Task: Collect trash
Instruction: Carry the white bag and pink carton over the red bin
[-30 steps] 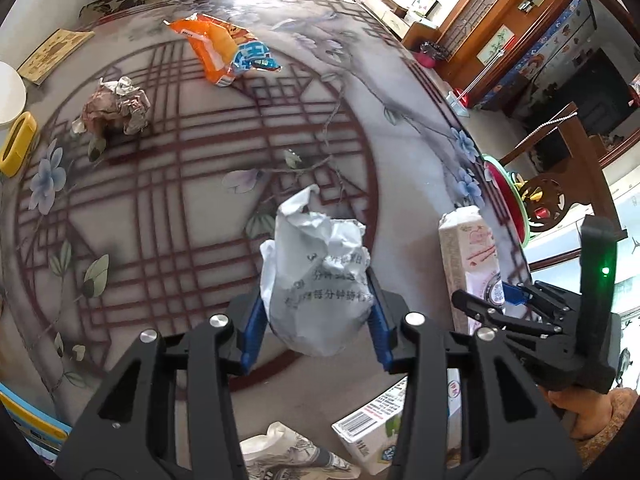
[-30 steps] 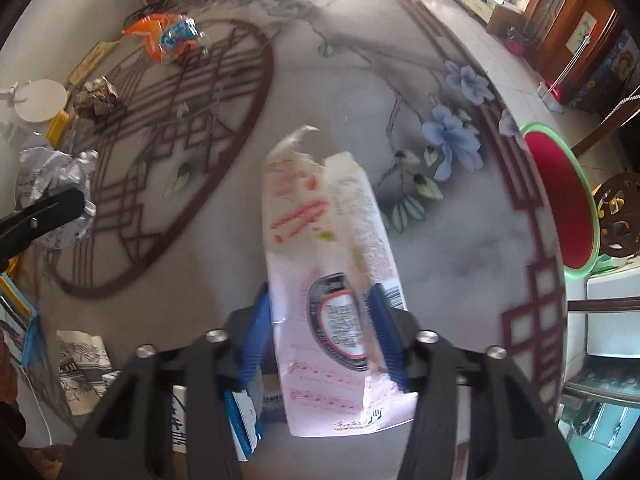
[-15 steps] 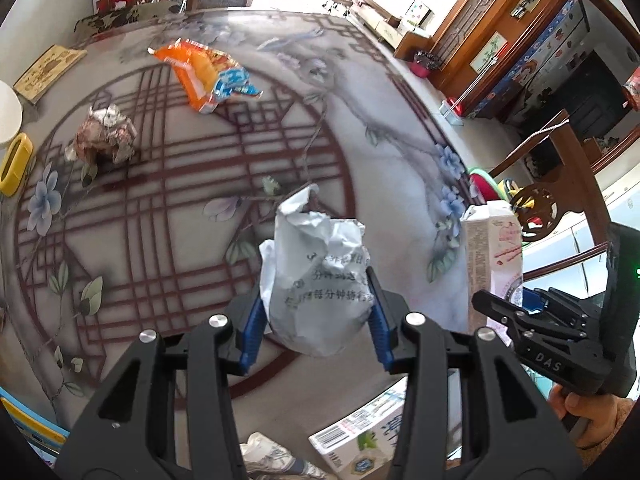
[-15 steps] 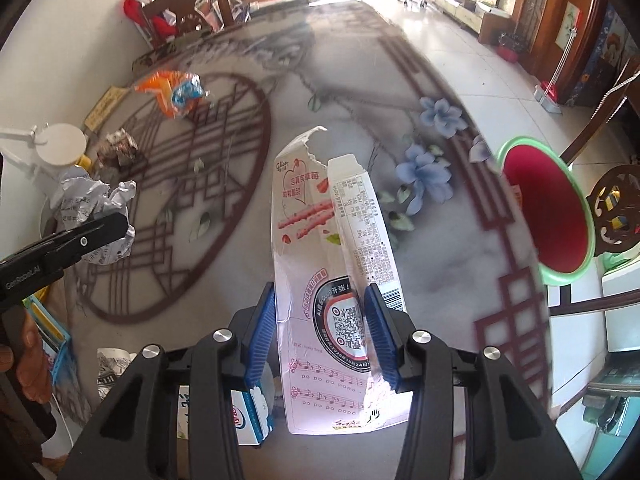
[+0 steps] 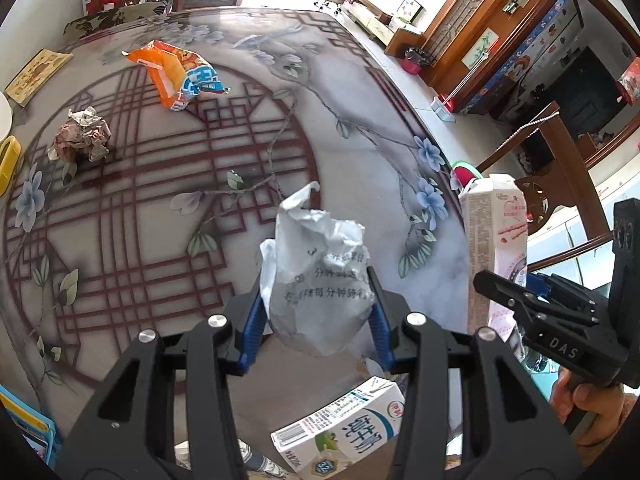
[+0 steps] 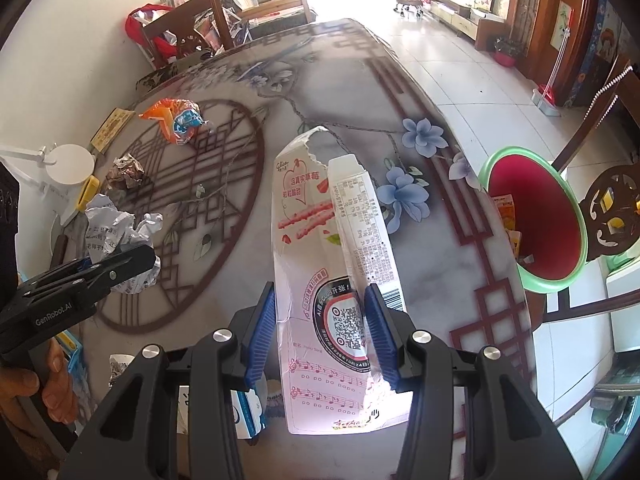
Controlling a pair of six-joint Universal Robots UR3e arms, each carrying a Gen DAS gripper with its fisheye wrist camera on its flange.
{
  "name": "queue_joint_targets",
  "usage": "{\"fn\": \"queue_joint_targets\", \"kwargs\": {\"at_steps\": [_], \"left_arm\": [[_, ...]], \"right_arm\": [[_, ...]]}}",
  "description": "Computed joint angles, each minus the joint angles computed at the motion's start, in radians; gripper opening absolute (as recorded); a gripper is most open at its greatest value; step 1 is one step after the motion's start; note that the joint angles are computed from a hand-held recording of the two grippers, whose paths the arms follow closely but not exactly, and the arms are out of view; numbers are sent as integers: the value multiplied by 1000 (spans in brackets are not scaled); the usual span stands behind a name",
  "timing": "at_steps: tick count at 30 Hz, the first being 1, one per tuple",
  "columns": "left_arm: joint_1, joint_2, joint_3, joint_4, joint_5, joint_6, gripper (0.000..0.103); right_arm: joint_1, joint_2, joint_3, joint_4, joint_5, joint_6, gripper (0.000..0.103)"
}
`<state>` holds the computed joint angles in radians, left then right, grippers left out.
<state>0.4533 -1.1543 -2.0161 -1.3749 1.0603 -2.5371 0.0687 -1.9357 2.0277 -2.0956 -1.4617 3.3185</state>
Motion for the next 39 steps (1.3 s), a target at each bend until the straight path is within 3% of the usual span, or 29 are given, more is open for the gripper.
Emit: {"fn": "queue_joint_targets", "kwargs": {"at_steps": [16,39], "left_arm": [[-162,-59,16,118,21,-157,43],[-550,-302,154,383,177,-531,44]], "right_arm": [[-194,-171,63,125,67,-132,44],[-716,-338,73,440,298,-614,44]]}}
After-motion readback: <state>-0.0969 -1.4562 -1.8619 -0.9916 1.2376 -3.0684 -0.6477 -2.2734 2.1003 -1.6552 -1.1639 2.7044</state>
